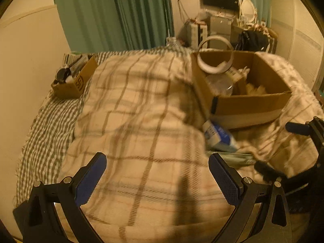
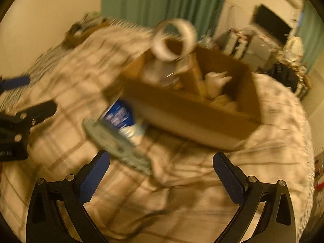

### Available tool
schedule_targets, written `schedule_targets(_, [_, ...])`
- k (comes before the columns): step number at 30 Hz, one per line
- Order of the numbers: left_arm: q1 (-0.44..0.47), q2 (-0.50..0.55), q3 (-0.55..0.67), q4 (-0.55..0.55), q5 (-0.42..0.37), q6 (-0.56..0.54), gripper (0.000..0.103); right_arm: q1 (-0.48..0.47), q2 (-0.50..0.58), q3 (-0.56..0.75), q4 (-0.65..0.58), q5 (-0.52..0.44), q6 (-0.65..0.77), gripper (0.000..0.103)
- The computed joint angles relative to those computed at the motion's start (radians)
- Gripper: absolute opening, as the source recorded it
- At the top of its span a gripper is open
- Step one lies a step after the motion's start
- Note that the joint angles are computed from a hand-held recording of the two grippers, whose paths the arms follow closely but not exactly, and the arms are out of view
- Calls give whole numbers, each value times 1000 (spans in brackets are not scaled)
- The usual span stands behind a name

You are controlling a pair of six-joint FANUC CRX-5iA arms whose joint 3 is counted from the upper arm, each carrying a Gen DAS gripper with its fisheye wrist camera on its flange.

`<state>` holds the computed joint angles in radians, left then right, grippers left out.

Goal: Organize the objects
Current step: 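Grasp the grey-green plastic tool with the right gripper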

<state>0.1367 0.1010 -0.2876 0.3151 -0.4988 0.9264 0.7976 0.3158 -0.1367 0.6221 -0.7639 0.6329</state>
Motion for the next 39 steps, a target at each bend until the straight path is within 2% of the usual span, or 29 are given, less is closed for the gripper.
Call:
schedule_targets(4, [24,6,-34,140,-2,-125,103,-2,66,88,-99,-16,116,97])
schedule_targets(7, [29,7,-42,174,-7,-156,103,-12,108,150,-163,-46,171,85])
schedule_targets(10, [28,13,-32,162,-17,-144,103,-23,126,190,-236,-56,236,68])
schedule_targets(12, [26,17,-22,140,-23,-123,103,-25,133,210,-270,-61,278,49])
schedule_targets(13, [25,17,-21,136,-23,-119,103,-24,135,214,-278,-62,291,43])
schedule_targets(14, [24,17,-19,131,-23,-114,103,-22,133,215,-288,-61,305,29])
schedule_targets(15, [24,15,-19,125,-24,-106,103,-16,131,210,-277,-64,307,26])
schedule_targets(19, [23,10,-11,99,-31,-71,103,0,86,165,-234,-58,267,21])
schedule_targets(23, [2,15,19,37,-44,-2,103,7,-28,59,-153,1,174,12])
schedule_targets(25, [-24,21,40,-13,-46,35,103,1,-60,38,-108,-8,135,12])
schedule_targets(31, [-101,66,92,-50,-65,43,103,-34,-100,19,-22,-46,87,12])
schedule_targets(35, [-148,140,190,-140,-135,160,103,-64,-128,-19,-11,-17,55,12])
schedule_targets(39, [-181,209,264,-158,-224,175,103,-92,-143,-49,-38,18,53,12])
